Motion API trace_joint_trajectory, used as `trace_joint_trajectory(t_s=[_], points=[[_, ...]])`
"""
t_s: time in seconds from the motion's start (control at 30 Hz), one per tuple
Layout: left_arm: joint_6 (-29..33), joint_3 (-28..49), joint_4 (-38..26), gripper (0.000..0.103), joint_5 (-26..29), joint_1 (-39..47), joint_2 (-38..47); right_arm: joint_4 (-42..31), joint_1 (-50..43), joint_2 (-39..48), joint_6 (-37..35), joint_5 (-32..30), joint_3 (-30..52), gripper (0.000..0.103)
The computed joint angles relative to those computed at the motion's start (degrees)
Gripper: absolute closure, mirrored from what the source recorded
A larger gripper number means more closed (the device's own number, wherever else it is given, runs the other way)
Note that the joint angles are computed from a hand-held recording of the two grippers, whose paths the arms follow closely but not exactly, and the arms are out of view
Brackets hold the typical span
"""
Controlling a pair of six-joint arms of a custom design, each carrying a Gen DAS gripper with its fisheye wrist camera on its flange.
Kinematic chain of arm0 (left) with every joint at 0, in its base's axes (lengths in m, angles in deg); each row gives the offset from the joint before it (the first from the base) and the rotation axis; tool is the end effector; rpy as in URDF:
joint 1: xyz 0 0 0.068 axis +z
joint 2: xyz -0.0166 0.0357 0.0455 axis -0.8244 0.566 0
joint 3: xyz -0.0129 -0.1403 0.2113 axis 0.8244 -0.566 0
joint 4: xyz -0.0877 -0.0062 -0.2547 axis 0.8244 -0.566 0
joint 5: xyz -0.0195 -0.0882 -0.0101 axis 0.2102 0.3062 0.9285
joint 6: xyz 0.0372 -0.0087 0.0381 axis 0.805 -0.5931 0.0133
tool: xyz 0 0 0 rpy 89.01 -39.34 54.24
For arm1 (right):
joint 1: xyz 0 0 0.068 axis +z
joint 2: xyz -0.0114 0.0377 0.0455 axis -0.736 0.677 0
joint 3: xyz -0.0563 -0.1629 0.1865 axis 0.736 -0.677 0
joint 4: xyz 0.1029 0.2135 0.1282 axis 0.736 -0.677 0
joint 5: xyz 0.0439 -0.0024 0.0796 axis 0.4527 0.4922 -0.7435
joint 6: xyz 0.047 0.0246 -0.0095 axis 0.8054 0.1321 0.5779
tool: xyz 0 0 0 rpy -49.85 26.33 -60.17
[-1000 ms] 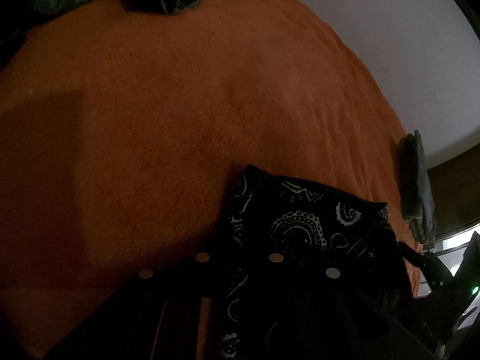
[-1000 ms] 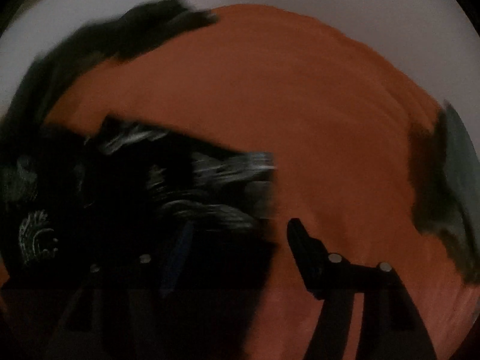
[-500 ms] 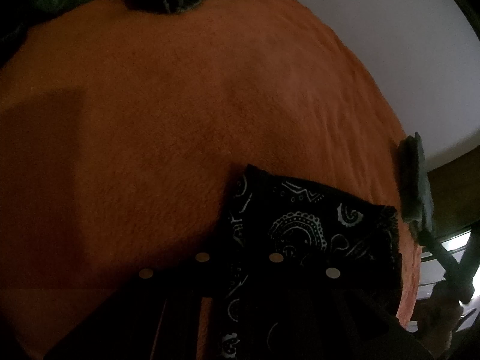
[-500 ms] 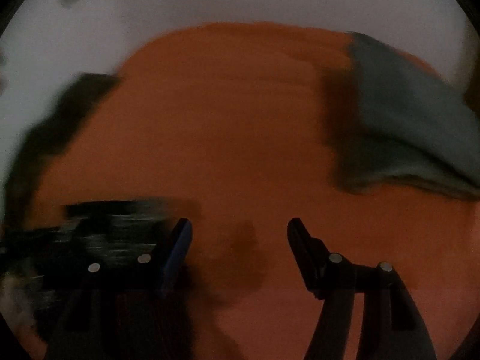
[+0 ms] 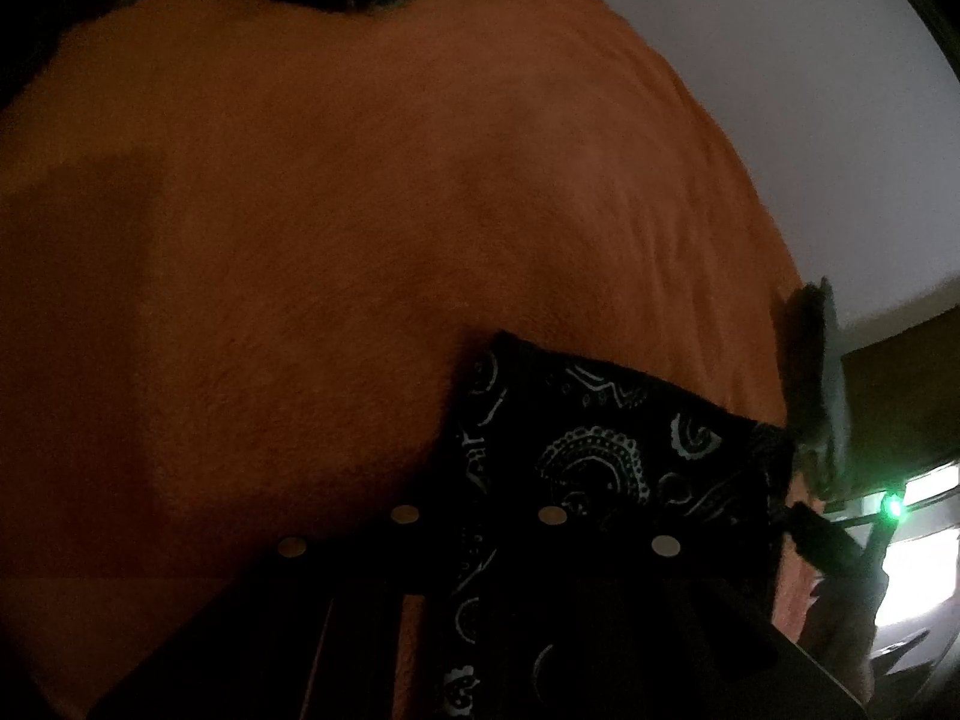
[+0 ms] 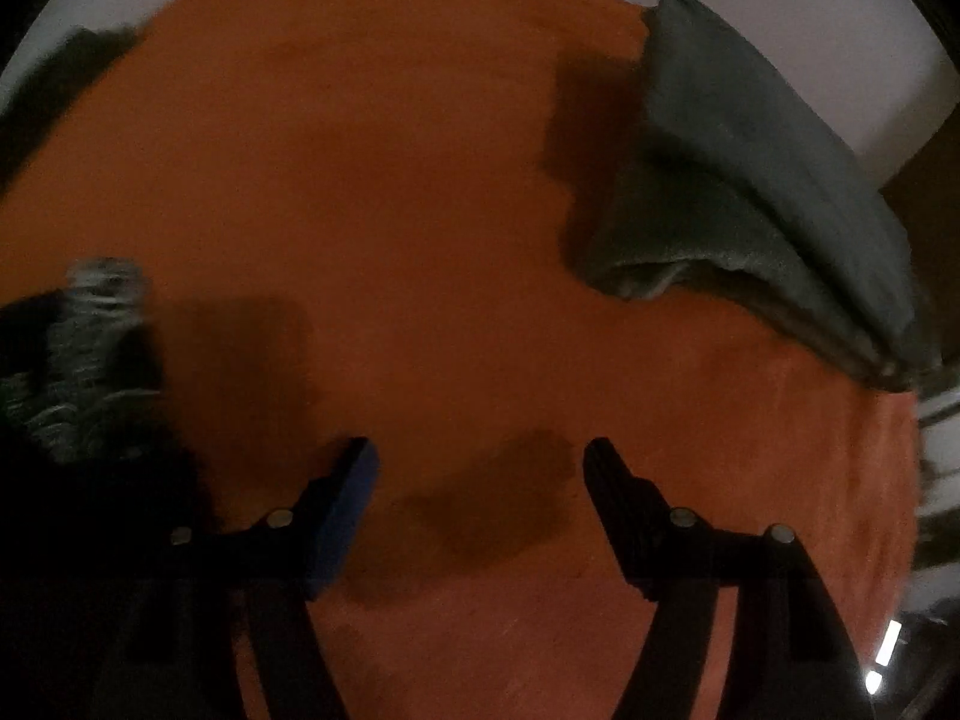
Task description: Fold clothes
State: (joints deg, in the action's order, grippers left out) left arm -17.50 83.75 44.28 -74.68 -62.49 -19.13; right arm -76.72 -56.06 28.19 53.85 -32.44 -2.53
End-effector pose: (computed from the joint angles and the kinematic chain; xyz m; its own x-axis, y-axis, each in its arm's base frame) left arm 0.1558 -0.0272 0.1876 -0.7394 -0.6194 -0.2640 -0.4136 0.7272 -0.5479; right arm 0.2719 -0.0401 0.2472 -0.8595 -0.3370 -0.3844 -0.2970 0.9412 -0.1610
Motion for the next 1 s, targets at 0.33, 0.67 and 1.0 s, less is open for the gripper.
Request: trace_joint_trajectory(t_s=[0.33, 0.67, 1.0], points=[[-1.15, 0.33, 0.49, 0.094, -1.9, -1.87, 0.59, 4.7, 28.98, -11.02, -3.65, 15.88, -12.98, 0.021], [-0.64, 0.37, 0.43, 0.094, 0.21, -0.26, 1.21, -2.79, 7.48, 5.45, -9.91, -4.09, 2.42, 0.017], [-0.4, 1.49, -0.37, 0.094, 1.26, 0.45, 2.54, -10.02, 12.23, 13.03, -8.36, -8.24, 14.71, 0.054]])
